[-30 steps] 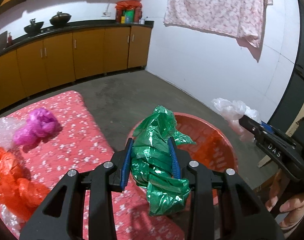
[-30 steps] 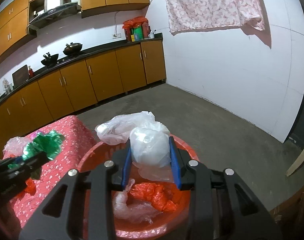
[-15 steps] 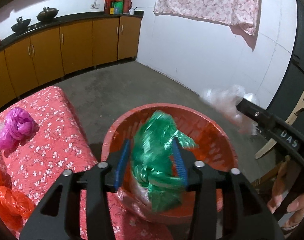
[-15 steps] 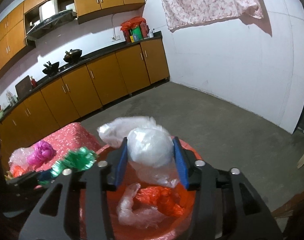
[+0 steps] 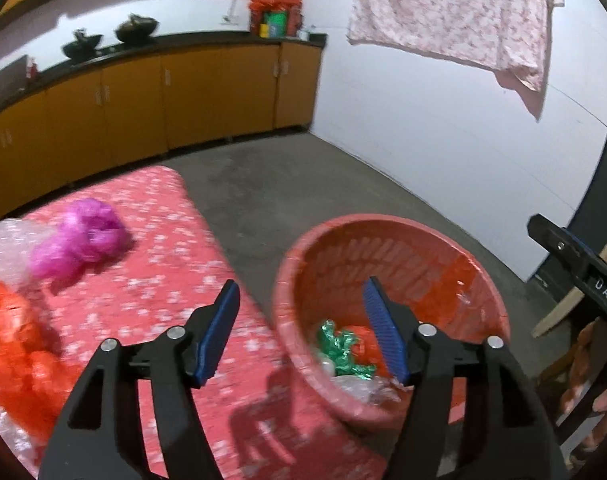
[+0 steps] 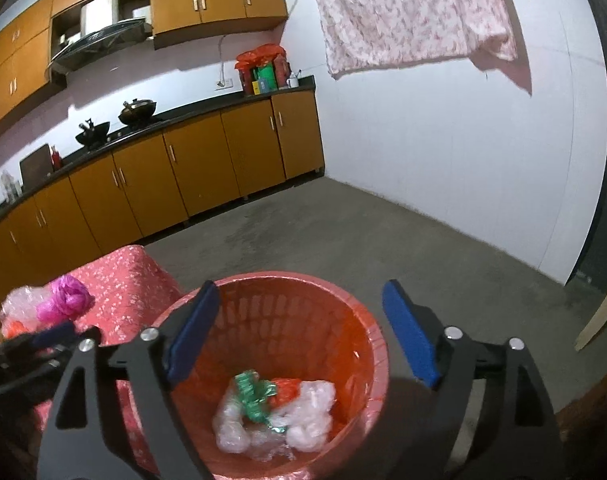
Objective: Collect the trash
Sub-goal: 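Grasp the yellow-green paw-print bag with the left tool while the right tool grasps an orange bag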
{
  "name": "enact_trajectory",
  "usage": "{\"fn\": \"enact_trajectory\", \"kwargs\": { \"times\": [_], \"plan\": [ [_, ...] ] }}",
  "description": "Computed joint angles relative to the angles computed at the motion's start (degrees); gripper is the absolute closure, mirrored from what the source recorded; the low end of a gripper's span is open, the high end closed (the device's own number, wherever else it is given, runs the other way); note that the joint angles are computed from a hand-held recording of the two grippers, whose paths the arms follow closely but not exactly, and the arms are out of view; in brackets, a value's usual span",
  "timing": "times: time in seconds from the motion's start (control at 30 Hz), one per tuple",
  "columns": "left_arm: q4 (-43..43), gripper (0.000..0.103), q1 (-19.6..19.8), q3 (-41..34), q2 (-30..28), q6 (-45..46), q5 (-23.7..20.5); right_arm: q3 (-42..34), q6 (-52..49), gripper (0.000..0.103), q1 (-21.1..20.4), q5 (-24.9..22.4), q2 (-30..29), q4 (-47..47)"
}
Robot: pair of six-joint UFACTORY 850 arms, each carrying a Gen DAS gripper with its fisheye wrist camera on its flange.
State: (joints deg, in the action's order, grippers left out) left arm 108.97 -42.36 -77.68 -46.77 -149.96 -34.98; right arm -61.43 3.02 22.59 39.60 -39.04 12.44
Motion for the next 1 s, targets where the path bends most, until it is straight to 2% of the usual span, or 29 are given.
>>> {"fn": "enact_trajectory", "kwargs": {
  "times": [0.27,0.53,0.6,0.8,1.0],
  "plan": [
    [-4.26,0.029,-2.54,13.51,7.98,-3.61,-10.40,0.60,0.15,0.019,2.98,0.29,0.10,-1.75],
    [-17.55,0.029,-4.06,27.96,16.79,-7.09,-22.88,-0.71,-0.85,0.019,7.91,-0.85,-0.40,-4.00],
    [-19.80,0.027,-3.73,30.38,18.08,-8.01,-24.40,-1.55,-0.23,0.019,9.19,-1.64,-0.85,-5.21],
    [-21.63,0.027,-0.49,33.78,17.83,-8.77,-22.50,-4.78,0.80,0.019,13.02,-4.48,-2.93,-7.60],
    [-15.94,0.029,3.41,35.59,16.59,-13.52,-16.33,-9.39,0.98,0.019,16.74,-8.46,-5.88,-9.02]
  ]
}}
